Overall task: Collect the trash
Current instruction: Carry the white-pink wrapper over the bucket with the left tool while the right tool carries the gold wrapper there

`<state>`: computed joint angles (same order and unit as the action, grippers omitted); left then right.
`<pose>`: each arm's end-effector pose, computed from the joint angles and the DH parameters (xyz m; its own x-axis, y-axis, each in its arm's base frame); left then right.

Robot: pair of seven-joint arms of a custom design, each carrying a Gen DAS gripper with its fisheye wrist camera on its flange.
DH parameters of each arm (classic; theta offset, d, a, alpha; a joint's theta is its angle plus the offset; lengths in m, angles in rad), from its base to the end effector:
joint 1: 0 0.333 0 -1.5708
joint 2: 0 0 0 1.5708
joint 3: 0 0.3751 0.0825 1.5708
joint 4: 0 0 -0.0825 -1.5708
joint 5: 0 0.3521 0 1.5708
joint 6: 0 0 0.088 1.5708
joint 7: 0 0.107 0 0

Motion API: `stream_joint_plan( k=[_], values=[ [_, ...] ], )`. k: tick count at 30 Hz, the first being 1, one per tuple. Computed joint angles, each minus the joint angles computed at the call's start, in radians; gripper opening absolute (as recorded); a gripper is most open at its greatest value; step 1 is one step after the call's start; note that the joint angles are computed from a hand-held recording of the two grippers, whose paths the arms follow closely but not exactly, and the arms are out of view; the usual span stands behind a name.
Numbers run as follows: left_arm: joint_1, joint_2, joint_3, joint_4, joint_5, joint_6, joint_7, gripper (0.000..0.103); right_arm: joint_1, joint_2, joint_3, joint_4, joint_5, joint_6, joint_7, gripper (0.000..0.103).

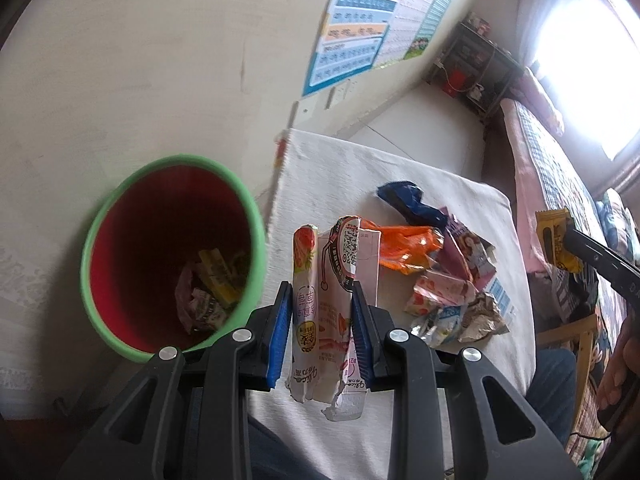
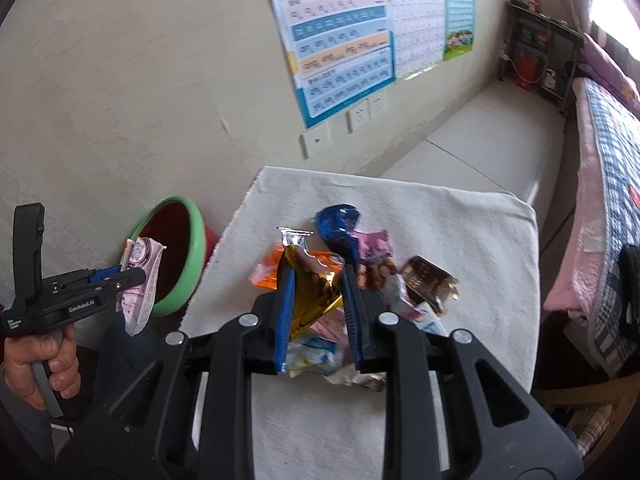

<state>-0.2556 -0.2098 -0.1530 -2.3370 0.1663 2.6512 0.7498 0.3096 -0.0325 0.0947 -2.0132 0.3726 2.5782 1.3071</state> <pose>0.4322 -0.1979 0.5508 0.2135 -0.9479 0.2366 -0.8377 -0.3023 -0.4548 0.5157 0.2147 0.6058 0.4492 -0.8737 -0.1866 -0.7688 -0.2717 -0.5788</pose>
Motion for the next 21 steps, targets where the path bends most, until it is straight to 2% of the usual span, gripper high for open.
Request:
stream_joint_plan(
  k=[9, 21],
  values=[
    [0.036, -0.094, 0.044, -0.086, 0.012, -0.011, -0.017, 0.027, 0.072, 0.072, 0.040, 0.099, 0.013, -0.033, -0.028, 0.023],
    [0.086, -0.191, 0.111, -0.179, 0.025, -0.007, -0.032, 0.027, 0.177, 0.202, 0.062, 0.271, 0.024, -0.112, -0.057, 0.023]
  ],
)
